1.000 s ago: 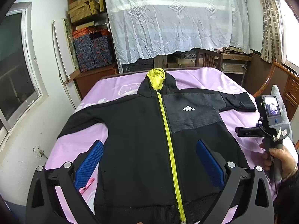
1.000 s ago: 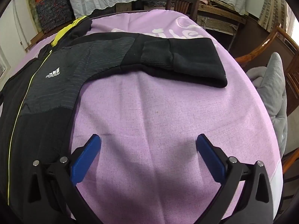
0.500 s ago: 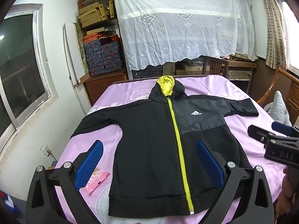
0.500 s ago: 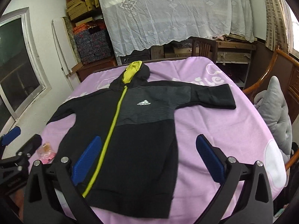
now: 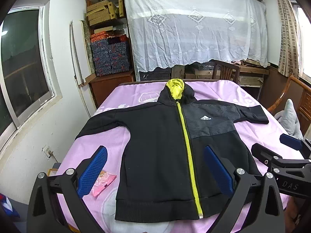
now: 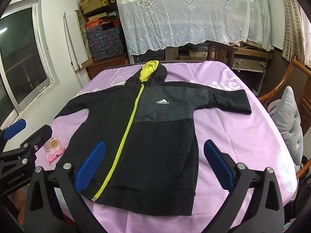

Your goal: Fold large clothes

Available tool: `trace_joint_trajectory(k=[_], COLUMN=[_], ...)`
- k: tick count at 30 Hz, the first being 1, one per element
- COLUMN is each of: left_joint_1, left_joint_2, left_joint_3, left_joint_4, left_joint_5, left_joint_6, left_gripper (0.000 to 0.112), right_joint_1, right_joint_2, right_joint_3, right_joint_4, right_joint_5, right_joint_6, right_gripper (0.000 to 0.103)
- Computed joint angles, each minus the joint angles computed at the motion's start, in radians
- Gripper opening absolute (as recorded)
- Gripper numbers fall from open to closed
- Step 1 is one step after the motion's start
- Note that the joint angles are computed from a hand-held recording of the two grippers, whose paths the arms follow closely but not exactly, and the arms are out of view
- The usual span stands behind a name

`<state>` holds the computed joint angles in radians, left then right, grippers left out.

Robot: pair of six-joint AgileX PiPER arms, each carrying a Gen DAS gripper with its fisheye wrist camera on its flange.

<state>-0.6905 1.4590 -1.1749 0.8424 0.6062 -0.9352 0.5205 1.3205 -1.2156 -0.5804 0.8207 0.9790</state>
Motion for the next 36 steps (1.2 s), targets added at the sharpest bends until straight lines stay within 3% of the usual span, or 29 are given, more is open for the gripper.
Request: trace_joint_trajectory(k=[36], left_joint_1=[0.009], left_joint_2=[-0.003], left_joint_3=[0.016], left_joint_4=[-0.005], left_joint_5=[-0.006], left_joint_6=[0.005], left_gripper=[0.100], right_joint_1=[0.003], right_joint_2=[-0.014], right_joint_3=[0.018], right_joint_4=[0.003], right_joint_5=[-0.018], right_joint_6=[0.009], right_gripper=[0.099])
